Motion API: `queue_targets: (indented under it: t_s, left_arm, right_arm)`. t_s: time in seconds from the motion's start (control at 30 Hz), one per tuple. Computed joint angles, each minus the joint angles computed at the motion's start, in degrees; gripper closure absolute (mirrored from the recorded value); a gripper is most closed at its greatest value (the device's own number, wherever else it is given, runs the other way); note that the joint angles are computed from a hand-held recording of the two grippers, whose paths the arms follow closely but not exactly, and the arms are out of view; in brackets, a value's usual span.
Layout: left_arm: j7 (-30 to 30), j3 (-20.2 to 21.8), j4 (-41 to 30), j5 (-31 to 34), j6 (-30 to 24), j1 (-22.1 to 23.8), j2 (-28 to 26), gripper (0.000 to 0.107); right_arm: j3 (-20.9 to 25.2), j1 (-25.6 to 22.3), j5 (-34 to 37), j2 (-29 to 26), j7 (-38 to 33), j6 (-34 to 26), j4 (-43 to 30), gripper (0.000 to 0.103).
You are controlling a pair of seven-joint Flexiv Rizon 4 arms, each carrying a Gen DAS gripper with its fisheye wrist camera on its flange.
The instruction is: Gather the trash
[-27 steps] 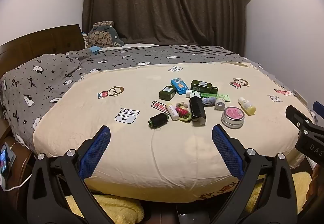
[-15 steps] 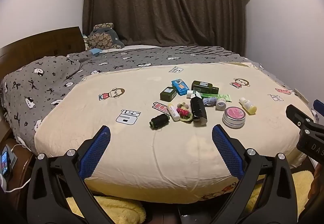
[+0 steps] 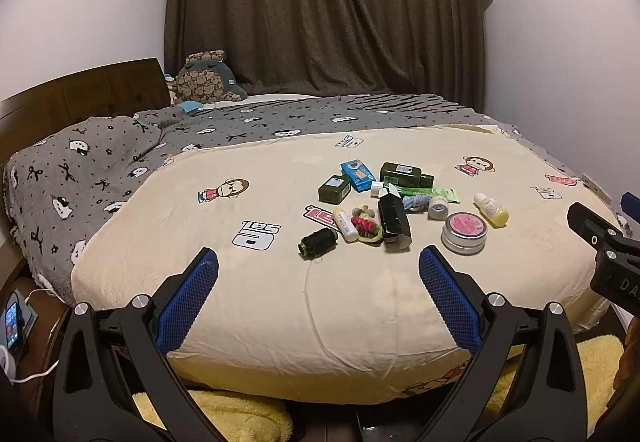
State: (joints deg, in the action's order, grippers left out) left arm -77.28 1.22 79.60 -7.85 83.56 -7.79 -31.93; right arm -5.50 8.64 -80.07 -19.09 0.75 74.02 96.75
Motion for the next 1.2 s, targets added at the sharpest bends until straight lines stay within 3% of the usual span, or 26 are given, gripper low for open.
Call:
queue_targets:
  t_s: [1.2]
  left_arm:
    - [-1.39, 0.17, 0.27, -0.21, 1.36, -0.21, -0.13, 0.012]
  right_arm:
    - [0.14, -0.2, 0.38, 0.2, 0.2, 1.3, 0.06, 0.003]
